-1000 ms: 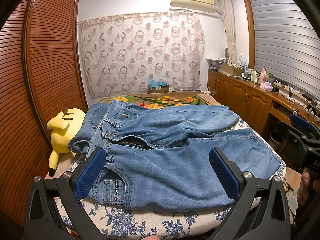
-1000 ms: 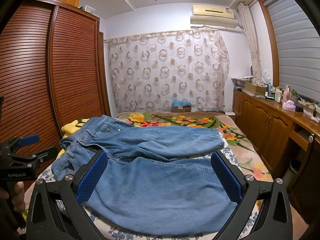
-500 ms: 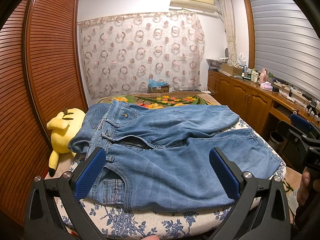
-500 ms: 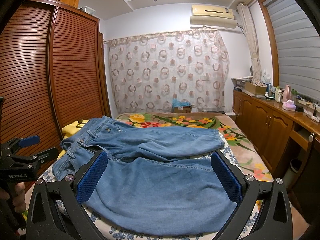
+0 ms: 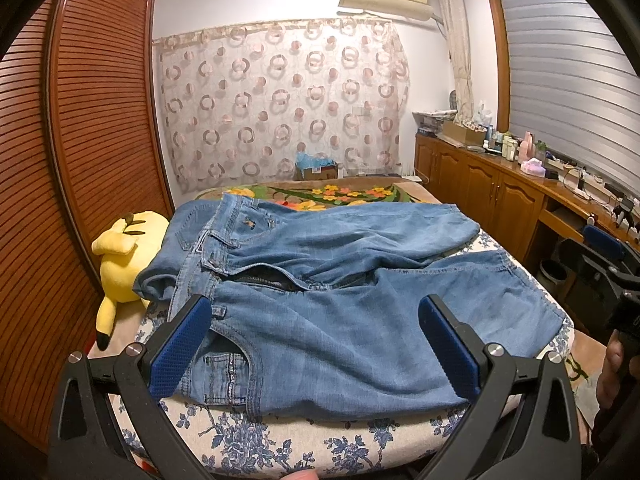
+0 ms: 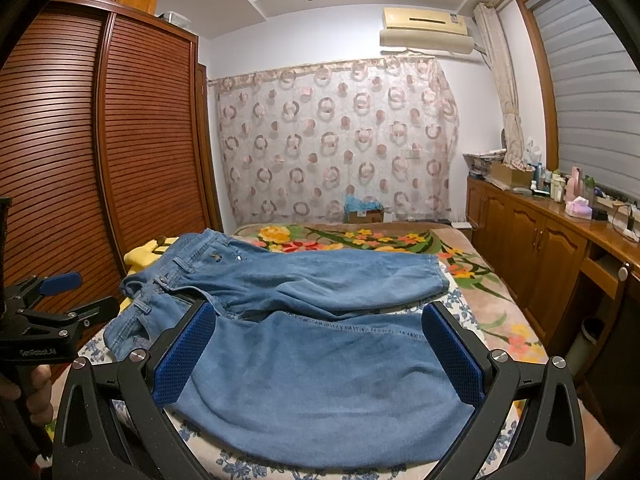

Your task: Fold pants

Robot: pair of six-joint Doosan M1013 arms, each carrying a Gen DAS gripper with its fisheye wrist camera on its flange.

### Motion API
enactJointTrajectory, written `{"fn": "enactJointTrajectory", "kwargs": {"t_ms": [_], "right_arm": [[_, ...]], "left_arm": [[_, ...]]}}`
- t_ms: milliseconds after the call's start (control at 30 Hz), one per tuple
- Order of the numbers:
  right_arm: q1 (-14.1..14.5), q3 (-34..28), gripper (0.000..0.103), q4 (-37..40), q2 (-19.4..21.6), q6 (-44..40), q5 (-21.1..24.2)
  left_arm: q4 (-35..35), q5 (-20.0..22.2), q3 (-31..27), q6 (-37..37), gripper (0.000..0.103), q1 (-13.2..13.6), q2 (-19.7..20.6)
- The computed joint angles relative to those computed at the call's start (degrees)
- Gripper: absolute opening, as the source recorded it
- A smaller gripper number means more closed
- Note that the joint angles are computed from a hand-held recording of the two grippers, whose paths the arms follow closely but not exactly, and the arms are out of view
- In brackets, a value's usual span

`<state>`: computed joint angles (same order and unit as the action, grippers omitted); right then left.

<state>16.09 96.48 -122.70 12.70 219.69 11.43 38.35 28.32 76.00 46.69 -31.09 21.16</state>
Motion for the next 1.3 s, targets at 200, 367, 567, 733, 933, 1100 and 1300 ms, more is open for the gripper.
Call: {"fn": "enactJointTrajectory", "kwargs": {"t_ms": [200,367,567,733,933,1100,1300], "right_arm": [[-0.25,0.10,0.103,0.49,0.05,-0.19,-0.56],[-0.35,-0.36,0.103,7.14,0.42,-7.21,-0.62],[-0.58,-1.02,0.103,16.25,0.70,-16.40,-1.18],[-0.78,-1.41,0.103,27.74,0.94,-28.51,-0.84],[-1.50,-1.94,0.102,46.16,1.20,-46.36,1.11],[-1.66,-2.73,0.101,54.11,1.48,-53.44,3.93],[-0.96,-3.78,0.099,59.31,1.74,-57.58,7.16]], "left_arm": [[-3.20,0.31,-0.35,3.01,0.103,0.59,0.51],[-6.27,0.99,-0.78,6.02,0.103,1.36,1.58],[-12.23,1.82,-1.10,10.69,0.103,2.31,2.14],[-13.72,0.43,-0.61,11.84,0.103,3.07,2.19],[-14.58,0.17,0.19,11.43,0.103,4.79,2.43],[-14.79,0.78,0.75,9.90,0.103,6.56,2.81],[-12.90,0.67,2.12,6.08,0.094,8.34,2.88]]}}
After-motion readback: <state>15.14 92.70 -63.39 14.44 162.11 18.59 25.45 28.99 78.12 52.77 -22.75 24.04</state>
